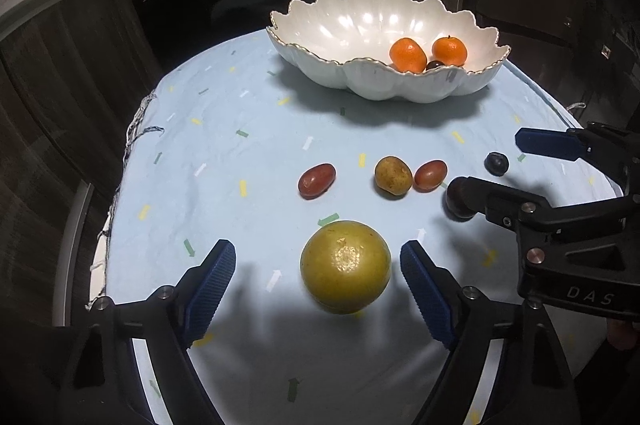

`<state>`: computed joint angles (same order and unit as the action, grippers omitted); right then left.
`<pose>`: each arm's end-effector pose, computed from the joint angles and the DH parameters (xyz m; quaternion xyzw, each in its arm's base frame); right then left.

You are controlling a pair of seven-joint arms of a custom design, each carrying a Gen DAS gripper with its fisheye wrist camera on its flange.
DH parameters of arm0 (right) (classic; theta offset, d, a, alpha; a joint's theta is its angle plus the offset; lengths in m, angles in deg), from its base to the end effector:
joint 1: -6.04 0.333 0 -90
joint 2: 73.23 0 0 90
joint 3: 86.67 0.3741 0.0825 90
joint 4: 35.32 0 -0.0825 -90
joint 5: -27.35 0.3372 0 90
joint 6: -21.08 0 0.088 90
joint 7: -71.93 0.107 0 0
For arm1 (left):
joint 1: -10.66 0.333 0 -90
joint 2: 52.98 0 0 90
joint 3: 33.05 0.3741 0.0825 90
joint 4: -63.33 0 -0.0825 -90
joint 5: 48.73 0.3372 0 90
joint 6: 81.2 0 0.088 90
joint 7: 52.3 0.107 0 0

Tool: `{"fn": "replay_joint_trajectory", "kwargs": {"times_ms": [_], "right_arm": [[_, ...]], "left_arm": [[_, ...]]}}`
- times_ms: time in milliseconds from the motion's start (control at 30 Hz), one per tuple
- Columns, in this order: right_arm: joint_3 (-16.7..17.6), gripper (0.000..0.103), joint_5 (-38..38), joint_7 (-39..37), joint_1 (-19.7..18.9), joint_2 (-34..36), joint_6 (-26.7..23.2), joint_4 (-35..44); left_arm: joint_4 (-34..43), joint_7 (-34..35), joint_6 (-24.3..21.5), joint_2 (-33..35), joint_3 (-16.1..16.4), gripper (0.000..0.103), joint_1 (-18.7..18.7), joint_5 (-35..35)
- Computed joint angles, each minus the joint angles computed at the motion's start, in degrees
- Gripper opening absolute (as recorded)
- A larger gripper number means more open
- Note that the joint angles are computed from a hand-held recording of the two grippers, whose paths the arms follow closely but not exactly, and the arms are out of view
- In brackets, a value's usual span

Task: Organize fruits
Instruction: 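Close the left tool on the large green fruit while the right tool grasps a dark plum, then lift the green fruit and plum and carry them over the white bowl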

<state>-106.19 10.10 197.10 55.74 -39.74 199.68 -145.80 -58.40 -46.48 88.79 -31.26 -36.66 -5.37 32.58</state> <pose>0.5449 0.3911 0.3480 -0.7688 0.5519 -0.1892 0.2617 0.5081 -0.2500 0.3394 -0.5933 0.7437 -0.2095 0.2259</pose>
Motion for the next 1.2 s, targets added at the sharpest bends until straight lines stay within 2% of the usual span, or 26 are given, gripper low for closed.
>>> {"fn": "replay_joint_trajectory", "kwargs": {"times_ms": [267,367,600,767,1000,1200], "right_arm": [[6.9,0.059,1.3,-3.7,-5.5,0.9,-1.6,1.7],[8.2,0.059,1.9,-4.6,-6.5,1.2,-2.0,2.1],[11.5,0.048,3.3,-6.6,-9.1,2.0,-3.5,3.4],[15.0,0.039,5.0,-8.7,-12.0,2.3,-4.2,3.7],[16.6,0.028,6.5,-11.1,-12.9,2.1,-3.7,3.5],[16.2,0.028,7.4,-11.7,-12.5,1.9,-3.3,3.2]], "left_arm": [[-0.1,5.2,1.2,1.2,0.8,0.070,-0.6,-5.1],[-0.2,7.3,1.8,1.6,1.4,0.065,-1.2,-7.0],[-0.5,11.0,3.5,2.1,3.5,0.059,-2.8,-11.0],[-0.8,13.5,5.3,2.3,5.4,0.049,-4.5,-13.2],[-1.2,15.4,6.6,2.3,8.0,0.048,-6.8,-15.7],[-1.5,16.5,7.1,2.2,9.9,0.048,-8.6,-17.3]]}}
